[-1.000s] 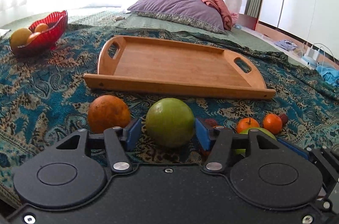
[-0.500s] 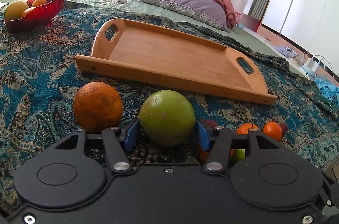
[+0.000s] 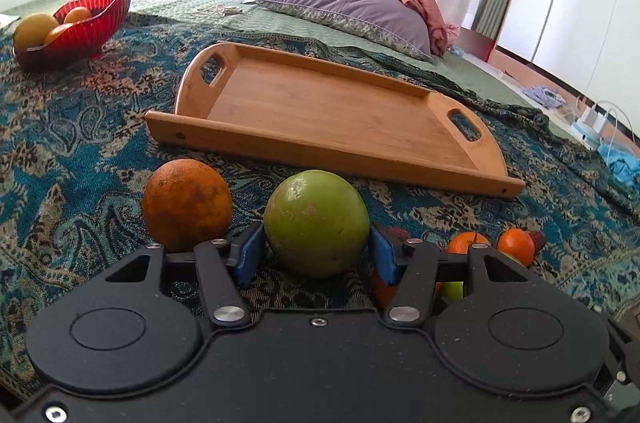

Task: Organize fruits
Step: 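Carry the pomelo and green apple over the wooden tray and lower them with both tools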

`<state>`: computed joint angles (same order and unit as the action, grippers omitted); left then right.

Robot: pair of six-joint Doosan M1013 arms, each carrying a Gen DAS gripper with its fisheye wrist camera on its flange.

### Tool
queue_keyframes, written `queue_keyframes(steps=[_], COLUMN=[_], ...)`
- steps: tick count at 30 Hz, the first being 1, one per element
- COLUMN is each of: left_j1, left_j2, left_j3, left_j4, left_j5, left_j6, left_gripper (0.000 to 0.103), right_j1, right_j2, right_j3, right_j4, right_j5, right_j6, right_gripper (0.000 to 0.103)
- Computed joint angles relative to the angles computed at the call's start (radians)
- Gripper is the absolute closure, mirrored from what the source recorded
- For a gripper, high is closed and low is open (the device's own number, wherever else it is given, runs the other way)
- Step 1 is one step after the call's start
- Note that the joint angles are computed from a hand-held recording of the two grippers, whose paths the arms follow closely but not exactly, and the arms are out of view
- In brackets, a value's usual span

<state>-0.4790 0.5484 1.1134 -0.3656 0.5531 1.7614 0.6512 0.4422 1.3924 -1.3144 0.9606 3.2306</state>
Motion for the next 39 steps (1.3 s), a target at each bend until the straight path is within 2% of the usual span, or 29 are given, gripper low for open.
queue_keyframes(steps=[10,15,19,31,35,39], left_j1=[-0.005,-0.010,-0.015,-0.006,0.003,0.007], left_j2=[-0.033,-0.027,-0.008,0.088,0.129,0.179], left_j3=[0.037,0.010,-0.034,-0.230,-0.301,-0.391], left_j4=[-0.024,0.008,0.055,0.077,0.023,0.035], left_j5=[-0.086,-0.110,-0.107,-0.010,0.031,0.088], left_j6=[0.060,0.066,0.039,0.002,0.030,0.021], left_gripper=[0.049,0.049,0.049,0.049,0.049,0.049], right_j1=[0.008,-0.009,-0.035,-0.124,-0.165,-0.210], right_j2=[-0.016,-0.028,-0.031,-0.026,-0.024,-0.017], right_j3=[0.027,0.028,0.007,-0.070,-0.095,-0.123], right_j4=[-0.091,-0.125,-0.111,0.002,0.103,0.251], right_j5=[0.030,0.031,0.006,-0.072,-0.124,-0.197], right_j6=[0.065,0.090,0.056,-0.022,-0.053,-0.187], right_gripper=[0.044,0.044,0.044,0.044,0.044,0.044])
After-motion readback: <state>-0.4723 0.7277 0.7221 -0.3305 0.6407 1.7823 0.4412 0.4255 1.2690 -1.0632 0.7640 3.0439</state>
